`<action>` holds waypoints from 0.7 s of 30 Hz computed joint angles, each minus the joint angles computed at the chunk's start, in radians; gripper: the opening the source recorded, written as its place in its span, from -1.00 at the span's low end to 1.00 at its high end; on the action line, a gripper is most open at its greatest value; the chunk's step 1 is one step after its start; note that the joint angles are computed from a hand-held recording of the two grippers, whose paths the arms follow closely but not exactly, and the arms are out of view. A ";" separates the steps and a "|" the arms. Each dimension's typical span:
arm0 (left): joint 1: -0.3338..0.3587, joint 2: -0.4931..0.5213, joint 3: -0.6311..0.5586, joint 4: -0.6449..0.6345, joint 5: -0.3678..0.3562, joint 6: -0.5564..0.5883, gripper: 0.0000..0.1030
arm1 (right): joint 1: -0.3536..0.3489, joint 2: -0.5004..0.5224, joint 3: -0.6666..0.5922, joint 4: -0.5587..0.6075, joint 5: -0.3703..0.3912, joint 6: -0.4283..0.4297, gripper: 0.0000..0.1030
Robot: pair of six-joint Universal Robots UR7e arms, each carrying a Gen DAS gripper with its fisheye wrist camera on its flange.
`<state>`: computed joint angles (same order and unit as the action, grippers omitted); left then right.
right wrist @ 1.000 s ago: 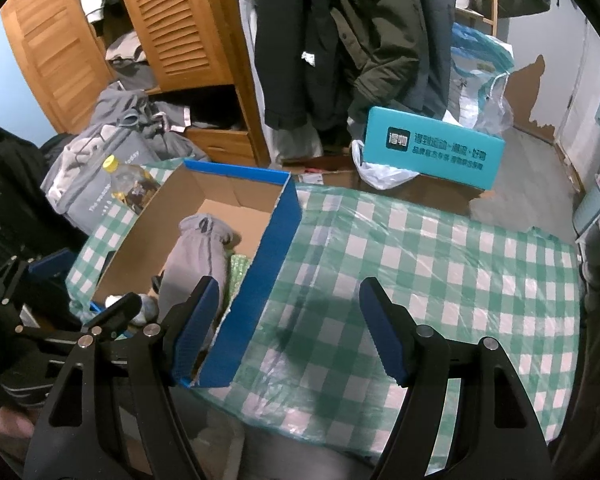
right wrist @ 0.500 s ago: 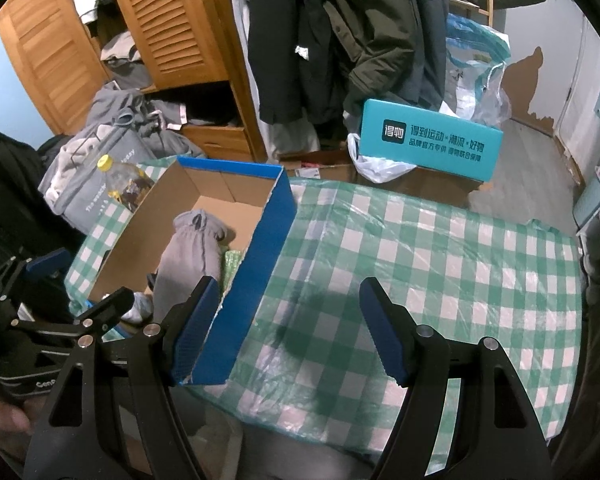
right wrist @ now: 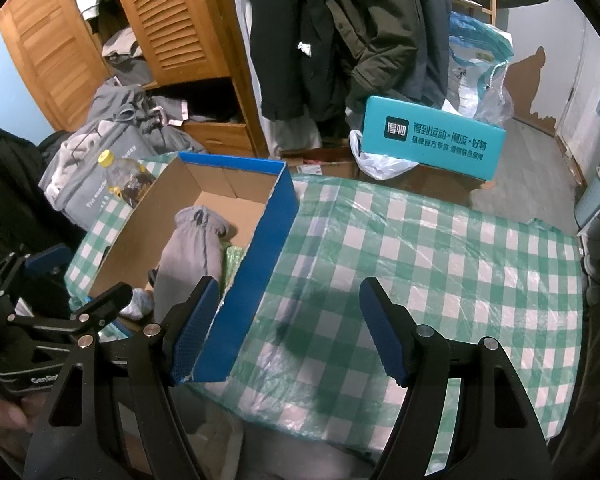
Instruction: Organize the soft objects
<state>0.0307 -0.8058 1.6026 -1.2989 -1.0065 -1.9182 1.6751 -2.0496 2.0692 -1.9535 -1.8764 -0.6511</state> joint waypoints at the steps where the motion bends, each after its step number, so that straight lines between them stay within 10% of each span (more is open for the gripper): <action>1: 0.000 0.000 0.000 -0.001 -0.001 0.001 0.97 | 0.001 0.001 0.000 -0.001 0.000 0.000 0.40; 21: -0.003 0.004 -0.007 0.010 -0.005 -0.016 0.98 | 0.002 -0.003 0.007 0.001 -0.007 0.002 0.40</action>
<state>0.0275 -0.8019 1.5955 -1.2889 -1.0112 -1.9340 1.6776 -2.0525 2.0763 -1.9521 -1.8836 -0.6490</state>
